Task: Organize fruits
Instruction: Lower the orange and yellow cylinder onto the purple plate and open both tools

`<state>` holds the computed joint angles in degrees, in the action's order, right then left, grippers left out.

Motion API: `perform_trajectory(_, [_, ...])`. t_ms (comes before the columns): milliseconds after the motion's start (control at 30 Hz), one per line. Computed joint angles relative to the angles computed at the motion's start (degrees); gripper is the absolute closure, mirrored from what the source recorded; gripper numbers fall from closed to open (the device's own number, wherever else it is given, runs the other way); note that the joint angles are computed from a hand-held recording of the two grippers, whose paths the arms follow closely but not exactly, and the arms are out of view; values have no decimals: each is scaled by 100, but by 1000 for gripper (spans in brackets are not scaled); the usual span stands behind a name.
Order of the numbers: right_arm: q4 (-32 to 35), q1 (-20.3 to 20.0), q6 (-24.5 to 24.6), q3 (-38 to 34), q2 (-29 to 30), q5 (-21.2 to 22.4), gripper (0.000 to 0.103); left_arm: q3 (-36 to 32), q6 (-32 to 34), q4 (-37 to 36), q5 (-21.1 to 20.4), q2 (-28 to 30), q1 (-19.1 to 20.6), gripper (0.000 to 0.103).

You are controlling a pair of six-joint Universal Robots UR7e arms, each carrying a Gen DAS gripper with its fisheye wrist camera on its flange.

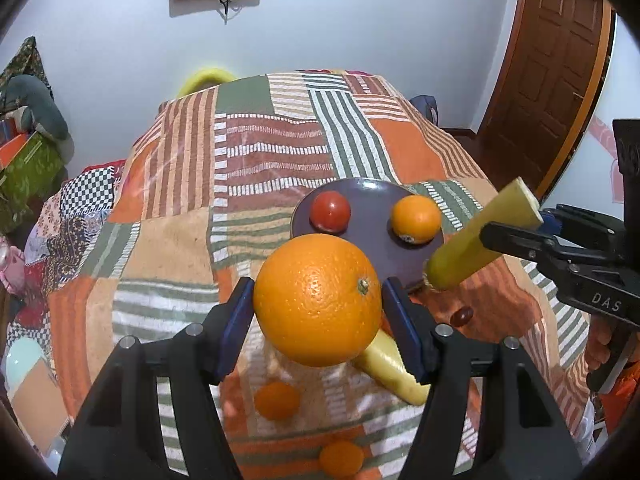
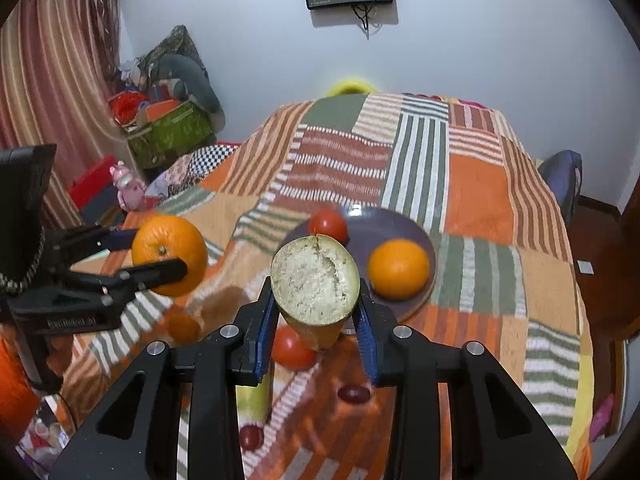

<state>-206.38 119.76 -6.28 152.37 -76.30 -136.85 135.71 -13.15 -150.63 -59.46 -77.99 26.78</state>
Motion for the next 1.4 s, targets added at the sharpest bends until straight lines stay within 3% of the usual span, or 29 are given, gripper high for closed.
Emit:
perform_trajectory(400, [113, -713, -381, -187, 179, 603, 70, -402, 410, -430, -123, 911, 366, 39])
perform_trajectory(633, [153, -1029, -654, -361, 401, 573, 70, -734, 501, -310, -61, 1491, 590, 39])
perform_trajectory(1033, [311, -1533, -735, -647, 328, 929, 68, -1235, 543, -92, -159, 2137, 780, 39])
perform_trajectory(1267, [162, -1499, -888, -873, 639, 560, 66, -1292, 563, -163, -156, 2270, 798, 38])
perform_trajectory(1367, [-5, -1432, -1057, -944, 815, 298, 59, -1169, 793, -554, 83, 2241, 649, 37])
perform_trajectory(1400, [-90, -1447, -1050, -917, 777, 339, 51, -1099, 915, -726, 164, 2229, 591, 36])
